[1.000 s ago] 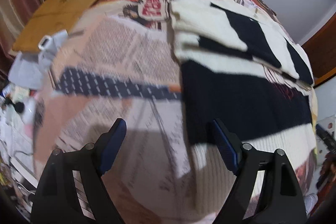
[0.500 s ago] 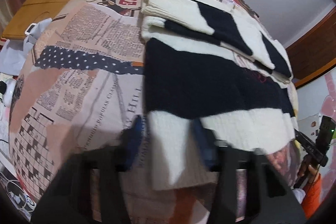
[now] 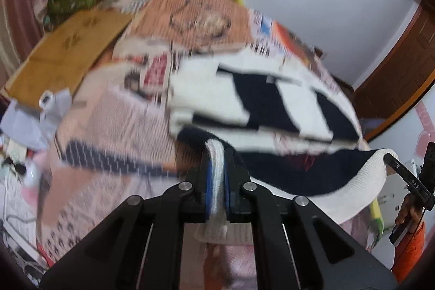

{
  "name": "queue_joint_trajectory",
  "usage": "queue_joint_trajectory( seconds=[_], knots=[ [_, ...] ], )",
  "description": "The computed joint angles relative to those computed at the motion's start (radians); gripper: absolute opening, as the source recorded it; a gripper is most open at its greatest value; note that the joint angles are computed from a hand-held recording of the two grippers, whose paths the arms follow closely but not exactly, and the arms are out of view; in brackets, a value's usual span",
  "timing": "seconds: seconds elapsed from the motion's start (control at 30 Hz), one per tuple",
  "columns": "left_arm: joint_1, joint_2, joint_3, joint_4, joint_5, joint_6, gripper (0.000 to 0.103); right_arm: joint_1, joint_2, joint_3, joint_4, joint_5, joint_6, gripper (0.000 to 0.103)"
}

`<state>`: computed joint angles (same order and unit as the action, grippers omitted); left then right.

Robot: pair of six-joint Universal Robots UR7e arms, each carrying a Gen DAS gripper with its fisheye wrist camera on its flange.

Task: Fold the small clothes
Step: 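Grasp the sweater hem with the left gripper while the right gripper grasps the hem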

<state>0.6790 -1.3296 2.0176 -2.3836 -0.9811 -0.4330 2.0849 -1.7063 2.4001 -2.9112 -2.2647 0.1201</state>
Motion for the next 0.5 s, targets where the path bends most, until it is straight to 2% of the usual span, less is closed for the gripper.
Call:
queue_joint_trajectory(
  seconds=[0.13, 0.3, 0.5],
  knots=[
    [0.006, 0.067, -0.087, -0.043, 0.02, 0.065, 0.006, -0.007, 0.062, -0.057, -0.072, -0.009, -0.081, 0.006],
    [0.045, 0.169, -0.207, -0.096, 0.017, 0.109, 0.006, -0.051, 0.127, -0.124, -0.133, 0.002, -0.167, 0.006],
    [0.114, 0.298, -0.348, -0.078, 0.031, 0.124, 0.006, -0.135, 0.178, -0.192, -0.149, 0.042, -0.206, 0.006]
  ],
)
